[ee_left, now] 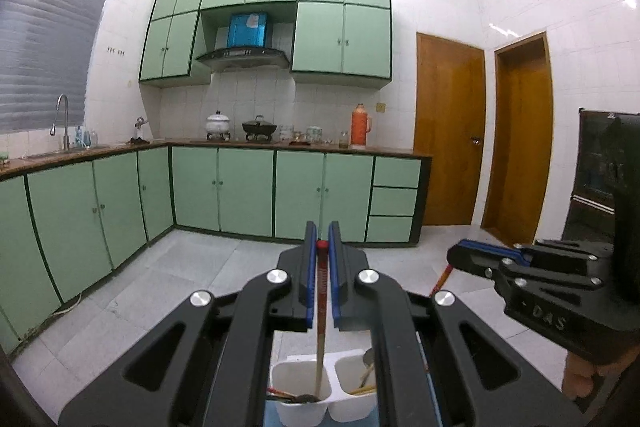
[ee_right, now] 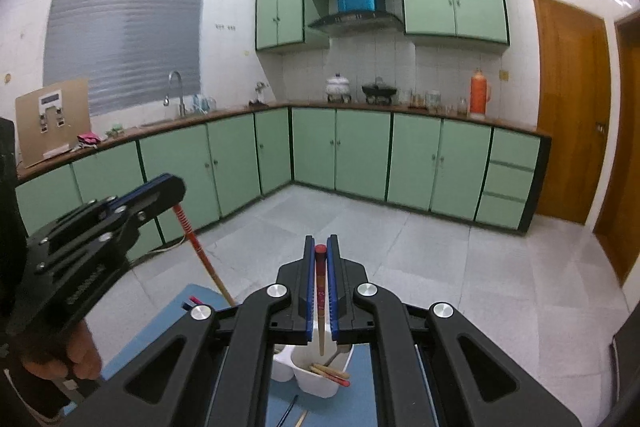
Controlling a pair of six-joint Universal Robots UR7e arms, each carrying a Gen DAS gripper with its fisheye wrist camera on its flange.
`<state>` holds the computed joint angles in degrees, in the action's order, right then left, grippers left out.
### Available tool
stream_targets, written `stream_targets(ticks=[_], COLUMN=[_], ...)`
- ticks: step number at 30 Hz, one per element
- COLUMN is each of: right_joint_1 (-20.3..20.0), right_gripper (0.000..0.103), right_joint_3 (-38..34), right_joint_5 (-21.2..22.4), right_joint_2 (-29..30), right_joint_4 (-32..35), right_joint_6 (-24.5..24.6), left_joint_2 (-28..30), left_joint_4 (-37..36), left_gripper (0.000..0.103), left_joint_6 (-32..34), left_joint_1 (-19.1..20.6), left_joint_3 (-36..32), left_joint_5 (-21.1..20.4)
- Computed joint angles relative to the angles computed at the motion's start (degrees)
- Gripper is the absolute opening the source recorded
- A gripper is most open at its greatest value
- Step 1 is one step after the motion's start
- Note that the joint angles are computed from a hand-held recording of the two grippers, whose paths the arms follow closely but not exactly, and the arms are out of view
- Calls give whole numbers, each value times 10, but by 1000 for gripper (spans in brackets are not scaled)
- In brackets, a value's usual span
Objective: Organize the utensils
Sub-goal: 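Lift both chopsticks and lower them into the white holder, then open both tools to release the chopsticks into the holder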
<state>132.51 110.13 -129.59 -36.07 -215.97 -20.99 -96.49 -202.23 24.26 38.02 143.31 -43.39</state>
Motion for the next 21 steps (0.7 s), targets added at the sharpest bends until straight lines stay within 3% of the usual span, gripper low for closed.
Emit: stream_targets(ticks=[3, 8, 9, 10, 12, 14, 21], right_joint_1=[-18, -40, -43, -46, -48, -49, -28], right_gripper=[5, 7, 7, 7, 10, 15, 36], right_joint_3=[6, 23, 28, 31, 38, 45, 84], right_joint_5=[14, 40, 42, 43, 40, 39, 5], right_joint_2=[7, 6, 6, 5, 4, 1, -9], right_joint_4=[0, 10, 9, 7, -3, -14, -81], right_joint_6=[12, 38, 43, 44, 47, 48, 47], left_joint_2=[45, 69, 71, 70, 62, 47, -33], left_joint_4=[-19, 33, 40, 42, 42, 51, 91], left_gripper=[5, 7, 13, 24, 33, 34, 57], left_joint_6=[6, -27, -32, -34, -32, -34, -54], left_joint_1=[43, 107, 113, 117, 125, 124, 90], left_joint_3=[-14, -20, -19, -16, -9, -4, 27], left_joint_5=[-23, -53, -53, -51, -55, -58, -41])
